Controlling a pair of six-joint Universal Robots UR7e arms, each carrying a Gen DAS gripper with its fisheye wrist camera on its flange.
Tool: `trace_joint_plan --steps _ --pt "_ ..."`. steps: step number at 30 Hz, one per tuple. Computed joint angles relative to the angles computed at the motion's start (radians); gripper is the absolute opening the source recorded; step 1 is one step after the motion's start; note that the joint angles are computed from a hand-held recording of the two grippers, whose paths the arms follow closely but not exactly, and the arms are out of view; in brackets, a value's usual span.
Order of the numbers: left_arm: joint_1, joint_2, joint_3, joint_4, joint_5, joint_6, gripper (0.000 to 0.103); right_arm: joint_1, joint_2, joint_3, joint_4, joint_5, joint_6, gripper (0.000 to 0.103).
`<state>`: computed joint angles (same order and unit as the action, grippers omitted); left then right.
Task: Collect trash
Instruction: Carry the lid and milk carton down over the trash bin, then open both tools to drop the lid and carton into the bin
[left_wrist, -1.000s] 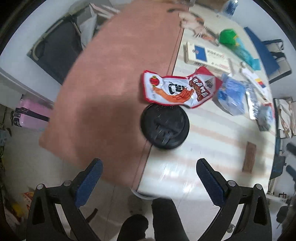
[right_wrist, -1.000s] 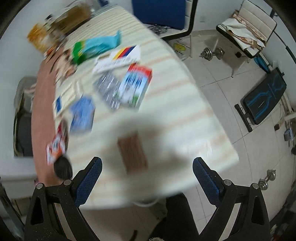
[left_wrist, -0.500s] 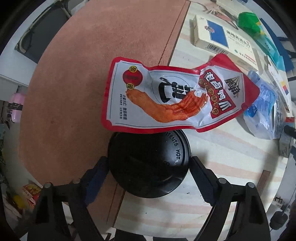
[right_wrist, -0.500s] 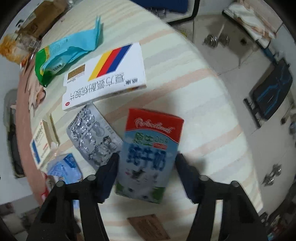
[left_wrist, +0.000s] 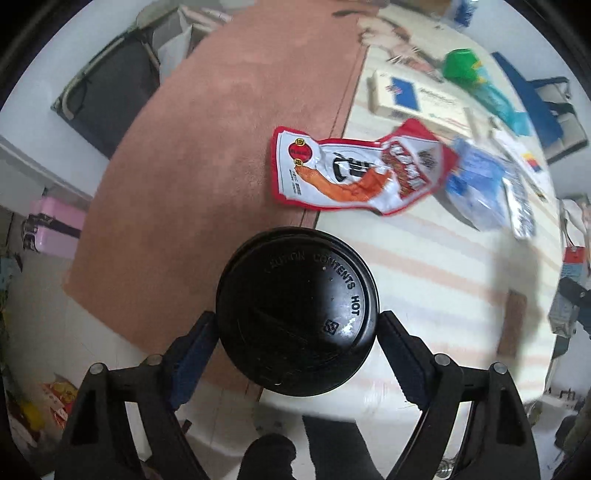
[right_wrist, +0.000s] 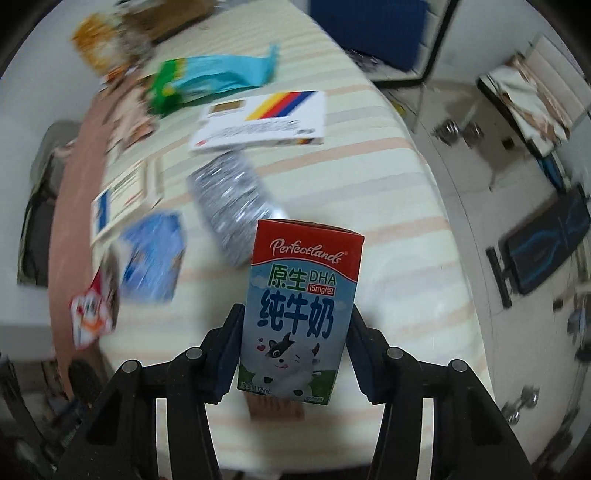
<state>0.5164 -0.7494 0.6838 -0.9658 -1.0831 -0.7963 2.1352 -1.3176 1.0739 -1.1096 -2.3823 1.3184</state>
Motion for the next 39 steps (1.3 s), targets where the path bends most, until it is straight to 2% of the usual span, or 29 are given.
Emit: trace_joint_plan --steps 4,10,13,17,20,22,25,28,30,32,34,36,37,39 --pt "-0.041 -0.11 0.107 -0.047 -0.019 0.024 0.086 0.095 0.002 0.044 -0.017 0.027 0.044 0.054" --pt "-0.071 -0.272 0.263 -0.093 -0.122 0.052 0.086 0.247 0.0 0.164 -0.077 0.103 0.169 0.054" --pt "-0.061 -0.345 0.36 -0.115 -0.204 0.049 0.086 0.298 -0.025 0.287 -0.164 0.164 0.237 0.054" --pt "-0.04 -0.454 0.562 -0.166 -0.292 0.039 0.086 0.305 -0.09 0.511 -0.334 0.254 0.291 0.054" --pt "0.007 -0.496 0.726 -0.254 -0.325 0.051 0.086 0.274 -0.139 0.696 -0.494 0.305 0.295 0.054" --pt "0.051 -0.514 0.837 -0.328 -0.362 0.072 0.086 0.239 -0.161 0.806 -0.592 0.321 0.271 0.054" --pt "0.125 -0.519 0.979 -0.458 -0.402 0.094 0.089 0.153 -0.192 1.006 -0.808 0.342 0.197 0.054" --pt "0.172 -0.5 1.072 -0.544 -0.372 0.131 0.091 0.05 -0.187 1.163 -1.03 0.358 0.084 0.054" --pt "0.202 -0.48 1.123 -0.587 -0.34 0.151 0.102 -0.036 -0.158 1.264 -1.203 0.383 -0.013 0.055" --pt "0.218 -0.468 1.161 -0.611 -0.301 0.152 0.103 -0.106 -0.121 1.324 -1.325 0.403 -0.084 0.057" --pt "0.227 -0.467 1.19 -0.621 -0.26 0.151 0.103 -0.145 -0.087 1.358 -1.391 0.41 -0.134 0.079" --pt "0.225 -0.479 1.221 -0.632 -0.218 0.144 0.103 -0.178 -0.053 1.371 -1.43 0.417 -0.183 0.084" --pt "0.215 -0.488 1.235 -0.629 -0.184 0.137 0.103 -0.183 -0.036 1.355 -1.403 0.406 -0.189 0.088" --pt "0.196 -0.502 1.242 -0.587 -0.118 0.136 0.103 -0.174 -0.019 1.332 -1.343 0.374 -0.189 0.09"
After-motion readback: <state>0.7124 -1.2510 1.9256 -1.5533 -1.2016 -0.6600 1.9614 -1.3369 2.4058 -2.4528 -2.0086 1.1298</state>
